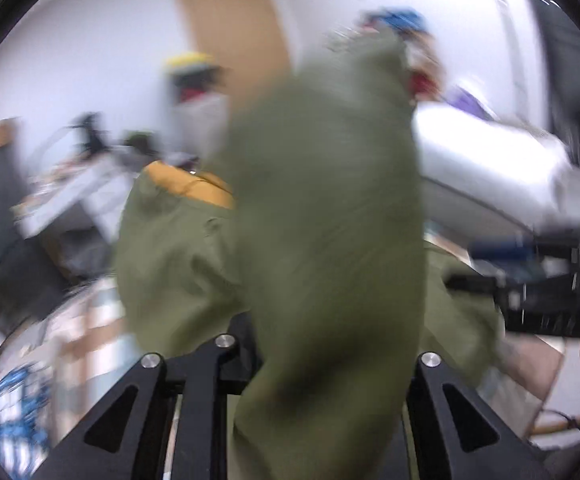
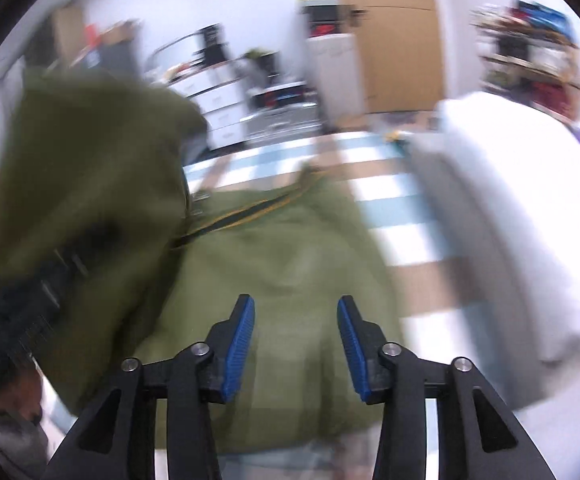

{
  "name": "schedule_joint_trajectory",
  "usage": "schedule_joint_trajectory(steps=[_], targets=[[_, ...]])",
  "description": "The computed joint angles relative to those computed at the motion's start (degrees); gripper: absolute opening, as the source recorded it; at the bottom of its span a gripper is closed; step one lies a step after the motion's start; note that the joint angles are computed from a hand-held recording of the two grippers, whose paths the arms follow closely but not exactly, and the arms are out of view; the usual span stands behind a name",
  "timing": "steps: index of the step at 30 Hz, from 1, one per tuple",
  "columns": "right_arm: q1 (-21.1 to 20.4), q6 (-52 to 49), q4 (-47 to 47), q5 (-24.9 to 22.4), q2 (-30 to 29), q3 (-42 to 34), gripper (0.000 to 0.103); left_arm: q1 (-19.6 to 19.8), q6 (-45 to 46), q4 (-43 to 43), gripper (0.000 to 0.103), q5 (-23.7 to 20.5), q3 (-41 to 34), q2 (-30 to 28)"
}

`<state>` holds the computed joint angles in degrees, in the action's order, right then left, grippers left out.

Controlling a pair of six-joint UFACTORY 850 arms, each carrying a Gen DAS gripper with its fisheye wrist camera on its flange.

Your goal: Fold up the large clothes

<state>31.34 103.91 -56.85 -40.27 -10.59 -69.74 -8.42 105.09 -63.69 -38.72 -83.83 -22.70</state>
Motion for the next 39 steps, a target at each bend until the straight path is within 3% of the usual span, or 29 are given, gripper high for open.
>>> schedule_joint_trajectory(steps=[2,4,6,7,9,12,15,18,22,24,25,26,28,30,31,33,35,39], targets=[[-0.8,2.6,1.3,-0.5,2.0,2.4,0.045,-2.4,-8.1,9.0,0.031,-4.3,-2.2,-3.2],[-1.0,3.8,2.8,-1.8,3.6,4.2,0.045,-4.4,-10.2,13.2,0.037,-1.9,0.2,-2.7],[-0.7,5.4,2.3,-2.5,5.4,6.0,0.045,-3.5,-5.2,10.6,0.071,-5.4,1.4,-1.7],[-0.5,5.8,2.1,-2.3,6.1,6.6,0.045,-2.5,-5.2,10.6,0.076,-10.8,0.6,-1.9],[-1.0,7.5,1.2,-0.1,8.0,8.4,0.046,-0.4,-5.7,11.0,0.078,-19.9,-1.7,-2.5],[-3.9,12.5,-2.8,9.2,10.4,10.9,0.047,2.2,-6.4,9.2,0.078,-26.1,-3.2,-2.6],[-6.2,23.6,-11.9,18.5,12.2,13.7,0.055,5.4,-9.6,4.9,0.078,-31.0,-5.3,-3.3],[-8.3,29.1,-16.5,25.1,10.8,13.2,0.059,8.0,-11.5,0.0,0.078,-29.8,-4.7,-3.0],[-10.8,22.7,-8.2,30.1,5.8,9.8,0.062,8.3,-17.9,-2.5,0.078,-20.1,-3.5,-3.2],[-12.1,20.8,-3.5,33.3,4.2,9.4,0.049,9.0,-21.9,-2.1,0.078,-18.4,-3.3,-3.7],[-12.1,20.3,-4.2,33.8,3.3,8.7,0.026,9.4,-23.3,-2.0,0.078,-17.8,-3.1,-3.8],[-11.6,21.9,-7.4,32.6,2.9,8.1,0.013,9.9,-24.9,-2.0,0.078,-17.4,-3.1,-4.0],[-10.0,30.0,-19.0,29.7,4.7,8.2,0.003,11.1,-26.8,-2.2,0.078,-17.3,-2.7,-3.9],[-7.4,36.9,-28.6,25.5,7.6,8.8,0.002,11.4,-27.6,-2.8,0.078,-16.2,-2.3,-3.8],[-5.5,37.5,-29.8,21.2,8.5,9.3,0.002,11.8,-27.6,-2.9,0.078,-16.0,-2.3,-3.8],[-4.2,33.2,-25.0,17.3,8.9,10.2,0.002,12.1,-27.0,-3.8,0.078,-16.0,-1.9,-3.4],[-4.4,22.9,-13.0,13.5,6.3,9.7,0.002,11.5,-25.8,-4.2,0.078,-16.4,-2.0,-3.5],[-5.8,5.1,7.2,11.3,2.0,6.9,0.007,9.4,-20.2,-3.0,0.078,-16.5,0.5,-2.3]])
